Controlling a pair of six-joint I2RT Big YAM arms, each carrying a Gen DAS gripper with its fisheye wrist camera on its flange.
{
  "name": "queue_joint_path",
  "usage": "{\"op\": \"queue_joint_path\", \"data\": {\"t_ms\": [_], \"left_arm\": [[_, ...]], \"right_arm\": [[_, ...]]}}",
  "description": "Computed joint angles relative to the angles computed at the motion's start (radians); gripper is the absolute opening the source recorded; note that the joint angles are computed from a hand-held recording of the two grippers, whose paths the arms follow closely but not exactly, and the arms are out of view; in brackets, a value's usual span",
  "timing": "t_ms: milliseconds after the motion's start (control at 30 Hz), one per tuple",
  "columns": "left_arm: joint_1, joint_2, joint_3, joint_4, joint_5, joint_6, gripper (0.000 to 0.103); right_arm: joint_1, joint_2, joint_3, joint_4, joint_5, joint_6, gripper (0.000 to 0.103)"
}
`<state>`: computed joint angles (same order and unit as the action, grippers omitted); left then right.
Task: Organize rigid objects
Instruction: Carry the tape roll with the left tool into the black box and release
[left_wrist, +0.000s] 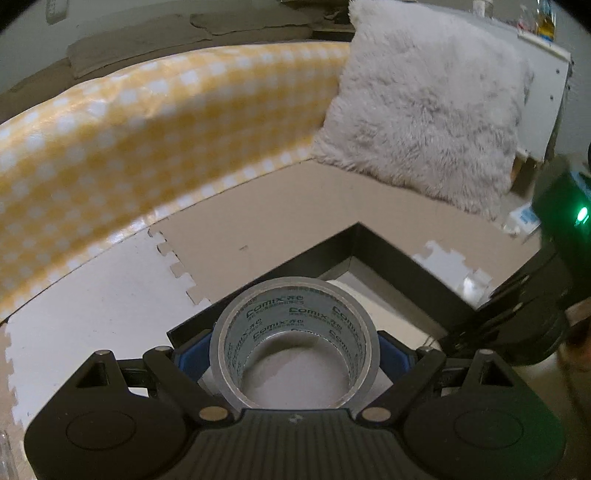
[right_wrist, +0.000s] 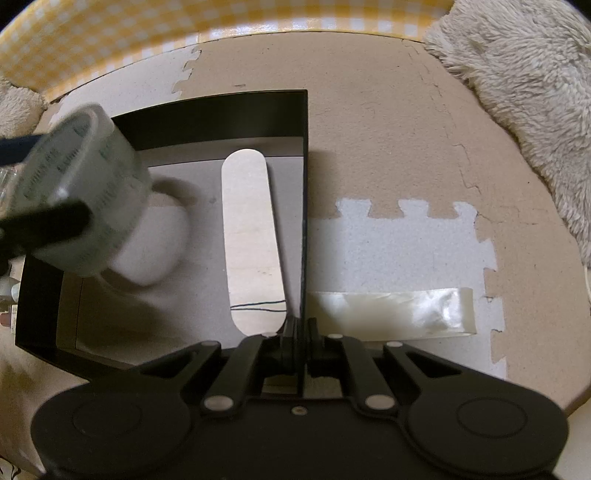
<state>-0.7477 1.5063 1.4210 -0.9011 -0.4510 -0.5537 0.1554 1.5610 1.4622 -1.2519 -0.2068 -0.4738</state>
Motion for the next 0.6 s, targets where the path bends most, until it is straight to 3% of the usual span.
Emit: {"op": "queue_joint_path", "data": {"t_ms": [467,600], "left_arm": [[-0.028,0.035,-0.062,0.050,-0.162,0.134,0.093],[-0.028,0.032,-0.055,0.043,-0.155,0.126,0.098]], "right_arm": [[0.001,-0.001,-0.001,0.000,0.002,-0.002,0.006],[0.000,0.000,0.001,-0.001,0.000,-0.003,0.006]]}}
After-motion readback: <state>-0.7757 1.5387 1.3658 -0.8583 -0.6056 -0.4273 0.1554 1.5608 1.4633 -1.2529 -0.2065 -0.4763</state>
